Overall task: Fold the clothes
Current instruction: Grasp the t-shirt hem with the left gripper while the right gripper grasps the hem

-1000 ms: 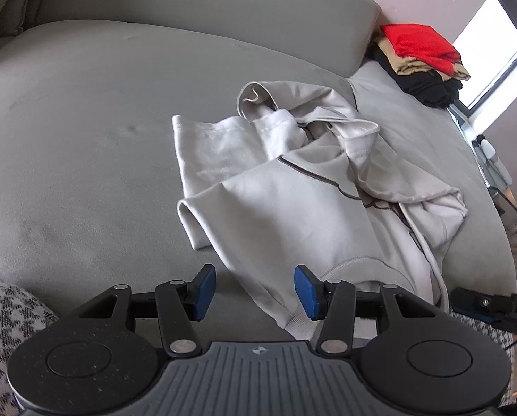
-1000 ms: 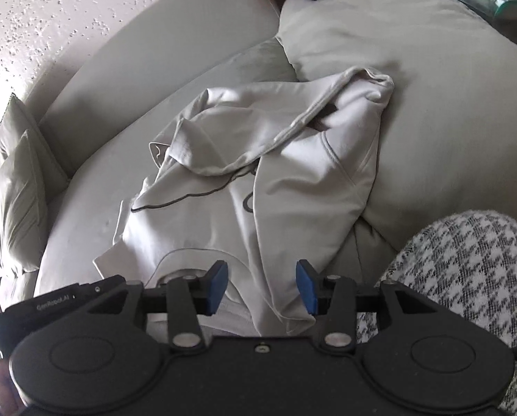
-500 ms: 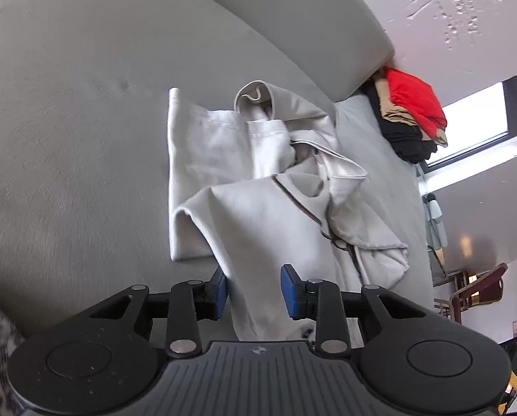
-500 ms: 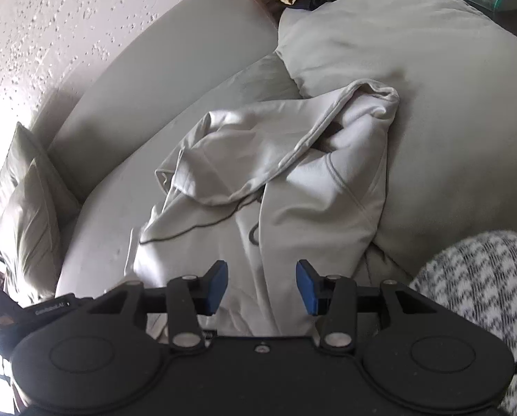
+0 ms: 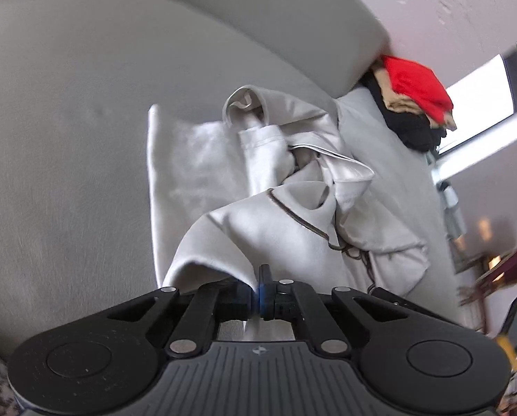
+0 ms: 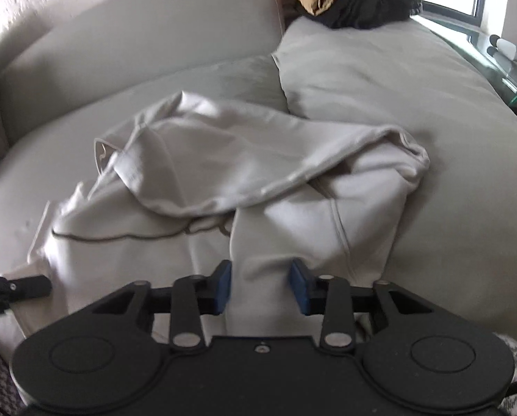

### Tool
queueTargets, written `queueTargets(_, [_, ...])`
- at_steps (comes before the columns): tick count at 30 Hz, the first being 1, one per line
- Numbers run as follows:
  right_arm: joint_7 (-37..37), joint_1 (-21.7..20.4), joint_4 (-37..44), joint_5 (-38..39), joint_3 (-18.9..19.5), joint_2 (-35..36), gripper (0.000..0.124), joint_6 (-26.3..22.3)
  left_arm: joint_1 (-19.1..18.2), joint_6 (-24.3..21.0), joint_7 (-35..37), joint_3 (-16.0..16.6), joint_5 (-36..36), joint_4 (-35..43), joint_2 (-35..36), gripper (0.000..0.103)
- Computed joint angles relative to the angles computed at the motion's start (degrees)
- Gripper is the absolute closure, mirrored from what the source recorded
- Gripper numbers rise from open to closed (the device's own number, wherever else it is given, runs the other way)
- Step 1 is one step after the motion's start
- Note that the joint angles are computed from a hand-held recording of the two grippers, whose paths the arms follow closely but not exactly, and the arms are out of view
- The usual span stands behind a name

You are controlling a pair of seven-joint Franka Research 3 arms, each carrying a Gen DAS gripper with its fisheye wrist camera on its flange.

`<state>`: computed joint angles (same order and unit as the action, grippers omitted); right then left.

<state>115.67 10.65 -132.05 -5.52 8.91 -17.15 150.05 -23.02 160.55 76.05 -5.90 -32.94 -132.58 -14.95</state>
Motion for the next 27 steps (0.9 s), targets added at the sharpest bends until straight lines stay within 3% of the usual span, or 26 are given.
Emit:
queueTargets(6, [-1.32,0.14,-0.33,0.86,-0.59,-1.94,0.098,-3.75,-0.21,0.71,-0.99,-0.61,1.74,-0.78,-0.85,0.103])
queueTargets(9, [-2.21,0.53,-1.55,3.58,-1.59,-3.37,0.120,-3.24,1.41,1.32,-5.24,-1.96,6.04,-2.08,-2.14,0.103])
queueTargets(11, [-2.22,0.64,-3.07,7.04,-2.75,-4.94,0.121,-1.74,2.13,1.44,-8.38,-2.21,8.57,-2.96,-3.22,0.103])
queueTargets(15, [1.24,-3.15,-6.78,9.39,-3.27,-10.49,0.121,0.47,1.38,1.56,-11.76,-0.55,10.18,-5.15,-6.07,0.103])
queueTargets(20, [3.97,-9.11,-10.15,10.95,-5.60,-16.50,0.123,-1.50,-1.28,0.45,-11.46,1.25,10.11,-6.44,-7.50,0.103])
queueTargets(24, [1.14,-8.07,-11.64,17.58,-9.70,-17.36,0.122,-2.59,-2.65,-0.38,-10.23,1.86,9.68,-6.55,-7.06,0.103])
queueTargets(27, [-3.51,-5.96,-12.24,22.47,-11.57,-17.32,0.111,-2.25,-2.48,-0.95,-10.19,1.92,9.22,-6.81,-7.25,0.100])
